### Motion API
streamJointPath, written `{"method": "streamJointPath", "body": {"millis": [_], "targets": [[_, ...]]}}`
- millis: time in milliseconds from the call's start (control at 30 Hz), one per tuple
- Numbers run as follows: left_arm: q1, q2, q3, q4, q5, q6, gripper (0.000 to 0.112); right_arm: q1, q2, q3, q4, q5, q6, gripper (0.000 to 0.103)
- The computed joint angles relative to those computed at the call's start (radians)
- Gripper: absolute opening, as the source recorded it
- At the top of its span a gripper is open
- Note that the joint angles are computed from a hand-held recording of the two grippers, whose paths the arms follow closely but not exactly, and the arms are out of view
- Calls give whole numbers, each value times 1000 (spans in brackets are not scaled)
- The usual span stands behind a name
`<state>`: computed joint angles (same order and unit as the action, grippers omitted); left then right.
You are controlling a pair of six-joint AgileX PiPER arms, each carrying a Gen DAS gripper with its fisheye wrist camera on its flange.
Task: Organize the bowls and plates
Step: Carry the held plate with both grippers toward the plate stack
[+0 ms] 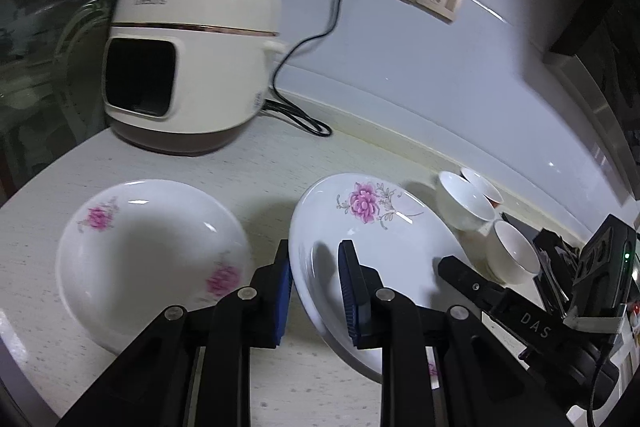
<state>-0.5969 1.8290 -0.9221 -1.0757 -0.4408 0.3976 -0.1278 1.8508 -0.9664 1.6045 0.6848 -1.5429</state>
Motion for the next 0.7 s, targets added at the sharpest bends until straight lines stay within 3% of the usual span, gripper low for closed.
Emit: {"method": "streamJointPath", "body": {"millis": [700], "targets": [[145, -45, 138, 237, -5, -269, 23, 189, 43, -51, 29, -80, 32, 14]]}}
